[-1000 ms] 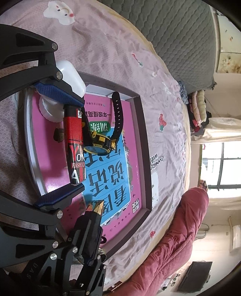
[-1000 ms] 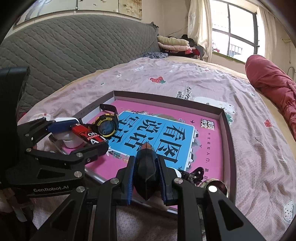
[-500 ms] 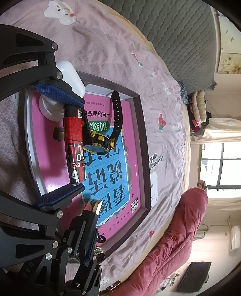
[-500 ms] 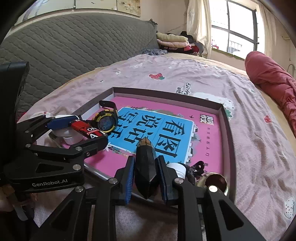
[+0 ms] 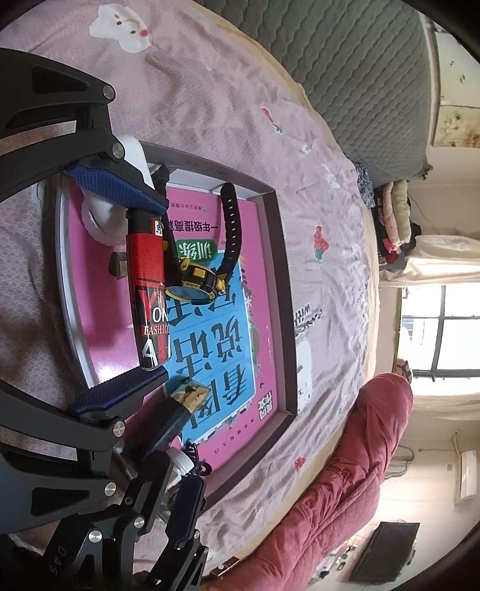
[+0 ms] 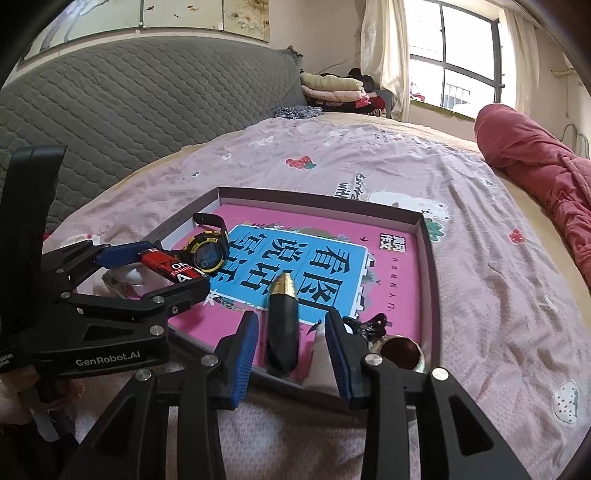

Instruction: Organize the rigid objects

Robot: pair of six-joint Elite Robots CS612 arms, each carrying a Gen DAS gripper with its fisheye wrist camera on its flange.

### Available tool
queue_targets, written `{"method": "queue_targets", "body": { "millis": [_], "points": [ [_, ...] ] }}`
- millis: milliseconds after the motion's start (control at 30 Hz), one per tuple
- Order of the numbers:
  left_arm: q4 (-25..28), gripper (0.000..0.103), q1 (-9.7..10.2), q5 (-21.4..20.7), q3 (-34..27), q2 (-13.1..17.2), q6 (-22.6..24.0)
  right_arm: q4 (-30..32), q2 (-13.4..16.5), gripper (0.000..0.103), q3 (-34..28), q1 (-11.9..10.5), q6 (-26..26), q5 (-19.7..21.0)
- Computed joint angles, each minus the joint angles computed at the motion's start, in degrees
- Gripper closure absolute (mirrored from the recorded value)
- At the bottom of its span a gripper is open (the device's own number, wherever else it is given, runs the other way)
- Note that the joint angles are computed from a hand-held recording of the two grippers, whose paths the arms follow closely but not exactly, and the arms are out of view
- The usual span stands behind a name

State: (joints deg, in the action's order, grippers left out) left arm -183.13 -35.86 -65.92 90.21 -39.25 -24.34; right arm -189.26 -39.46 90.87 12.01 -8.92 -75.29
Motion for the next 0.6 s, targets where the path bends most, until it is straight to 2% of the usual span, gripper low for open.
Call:
{"method": "queue_targets", "body": {
  "millis": [200,600],
  "points": [
    [-1.59,0.018,-0.40,1.03,0.86,-0.67,0.42,-0.64,-0.73,0.066,1.03,-0.10,1.06,-0.29],
    [-1.42,0.018,-0.62,0.45,2.97,-2.46,-1.26,-2.37,-2.12,0.065,2.88,-0.13,3.84,-1.04]
  ]
}}
